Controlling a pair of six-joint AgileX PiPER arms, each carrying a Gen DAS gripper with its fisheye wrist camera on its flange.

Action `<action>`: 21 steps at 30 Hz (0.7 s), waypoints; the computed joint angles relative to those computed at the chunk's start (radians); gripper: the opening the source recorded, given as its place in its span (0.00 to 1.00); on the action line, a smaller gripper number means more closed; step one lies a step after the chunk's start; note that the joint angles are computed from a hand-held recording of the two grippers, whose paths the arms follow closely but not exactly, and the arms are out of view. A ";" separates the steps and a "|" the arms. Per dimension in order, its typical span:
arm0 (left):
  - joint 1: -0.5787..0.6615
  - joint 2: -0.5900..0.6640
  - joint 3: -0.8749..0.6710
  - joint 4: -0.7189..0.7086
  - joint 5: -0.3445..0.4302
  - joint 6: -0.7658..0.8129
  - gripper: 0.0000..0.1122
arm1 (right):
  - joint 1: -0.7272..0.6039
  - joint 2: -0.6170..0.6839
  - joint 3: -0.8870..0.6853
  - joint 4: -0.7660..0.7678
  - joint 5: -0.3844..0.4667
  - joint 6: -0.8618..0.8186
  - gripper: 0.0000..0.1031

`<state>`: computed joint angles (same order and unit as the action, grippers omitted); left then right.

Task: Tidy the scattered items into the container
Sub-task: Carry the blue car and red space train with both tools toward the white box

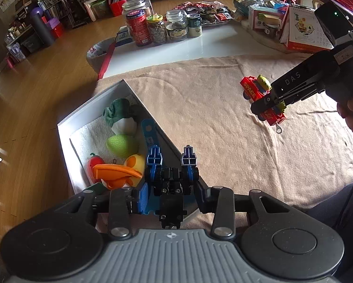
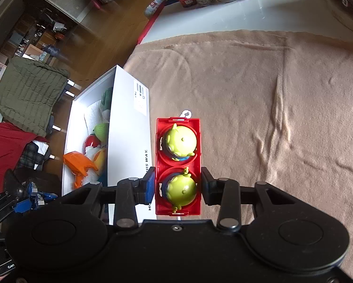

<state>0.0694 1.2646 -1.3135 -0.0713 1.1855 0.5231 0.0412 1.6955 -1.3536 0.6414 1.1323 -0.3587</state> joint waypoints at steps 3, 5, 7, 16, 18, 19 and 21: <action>0.028 0.004 -0.001 -0.002 0.003 0.020 0.36 | 0.028 -0.006 -0.007 0.007 0.002 0.007 0.39; 0.047 0.007 -0.001 -0.005 0.004 0.032 0.36 | 0.047 -0.009 -0.015 0.013 0.004 0.009 0.39; 0.067 0.010 0.000 -0.011 0.006 0.044 0.36 | 0.068 -0.009 -0.024 0.021 0.007 0.010 0.39; 0.147 0.013 0.025 -0.022 0.004 0.099 0.36 | 0.189 -0.007 -0.078 0.041 0.008 0.034 0.39; 0.167 0.013 0.030 -0.029 0.003 0.111 0.36 | 0.219 -0.002 -0.092 0.044 0.006 0.041 0.39; 0.182 0.013 0.031 -0.036 0.004 0.123 0.36 | 0.235 0.001 -0.100 0.046 0.005 0.044 0.39; 0.199 0.015 0.033 -0.043 0.004 0.133 0.36 | 0.261 0.009 -0.115 0.050 0.004 0.050 0.39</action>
<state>0.2685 1.2799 -1.2808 -0.1144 1.1900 0.6559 0.3020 1.7046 -1.4682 0.6915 1.1367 -0.3085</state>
